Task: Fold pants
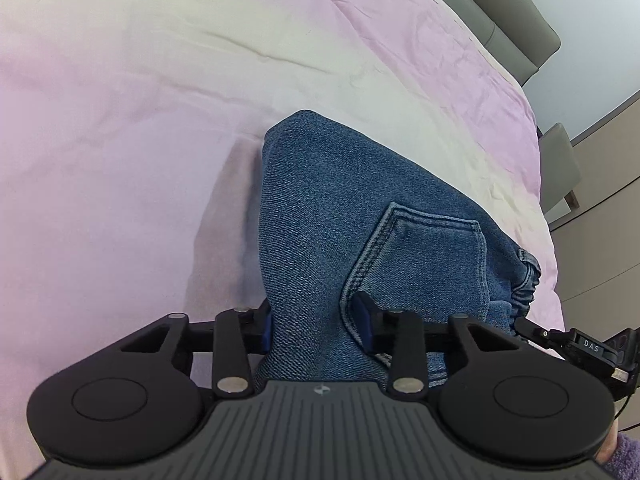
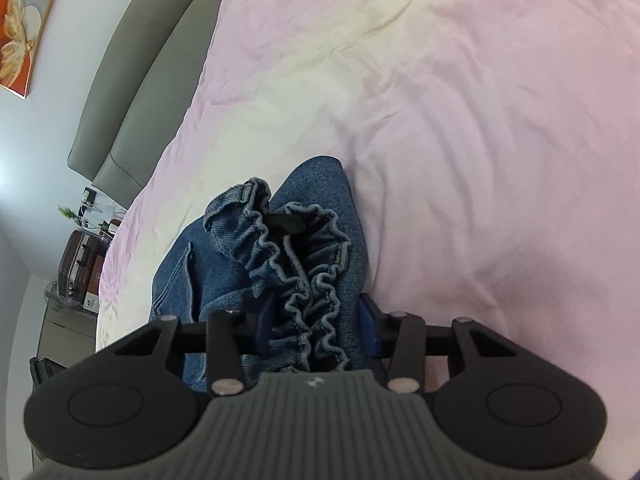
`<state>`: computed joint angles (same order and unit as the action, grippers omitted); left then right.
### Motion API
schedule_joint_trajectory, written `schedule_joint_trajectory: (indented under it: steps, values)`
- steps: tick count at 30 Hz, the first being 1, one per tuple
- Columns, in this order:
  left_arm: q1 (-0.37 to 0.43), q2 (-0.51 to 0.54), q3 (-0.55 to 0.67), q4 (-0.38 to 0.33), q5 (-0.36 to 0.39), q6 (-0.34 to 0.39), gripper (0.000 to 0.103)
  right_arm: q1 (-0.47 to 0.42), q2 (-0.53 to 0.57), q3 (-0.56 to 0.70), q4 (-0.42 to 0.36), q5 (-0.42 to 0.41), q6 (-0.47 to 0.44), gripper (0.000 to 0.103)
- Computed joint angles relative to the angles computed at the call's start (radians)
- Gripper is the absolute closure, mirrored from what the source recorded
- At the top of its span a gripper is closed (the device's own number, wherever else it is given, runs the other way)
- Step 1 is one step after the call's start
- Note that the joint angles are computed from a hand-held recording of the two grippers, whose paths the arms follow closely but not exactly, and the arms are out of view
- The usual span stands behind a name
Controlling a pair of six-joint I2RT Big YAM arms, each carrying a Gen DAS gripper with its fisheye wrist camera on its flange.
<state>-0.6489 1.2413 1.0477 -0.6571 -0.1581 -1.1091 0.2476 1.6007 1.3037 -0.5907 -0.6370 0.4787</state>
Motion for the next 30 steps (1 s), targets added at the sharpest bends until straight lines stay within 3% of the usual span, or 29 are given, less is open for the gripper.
schedule_joint_trajectory:
  steps: [4, 11, 16, 19, 24, 30]
  values:
    - [-0.011, -0.014, 0.029, -0.041, -0.008, 0.001, 0.069, 0.015, -0.039, 0.012, -0.028, 0.034, 0.003, 0.066]
    - [-0.053, -0.097, 0.061, -0.117, -0.038, 0.022, 0.072, 0.038, -0.146, 0.024, -0.11, 0.068, 0.007, 0.067]
    - [-0.088, -0.189, 0.094, -0.214, -0.087, 0.045, 0.072, 0.082, -0.234, 0.038, -0.164, 0.101, 0.03, 0.067]
    - [-0.11, -0.248, 0.129, -0.309, -0.136, 0.059, 0.072, 0.129, -0.277, 0.045, -0.16, 0.116, 0.07, 0.067]
    - [-0.133, -0.337, 0.242, -0.533, -0.232, 0.085, 0.073, 0.247, -0.303, 0.086, -0.125, 0.151, 0.168, 0.067]
    - [-0.137, -0.427, 0.37, -0.812, -0.337, 0.088, 0.073, 0.422, -0.252, 0.176, -0.042, 0.196, 0.282, 0.067]
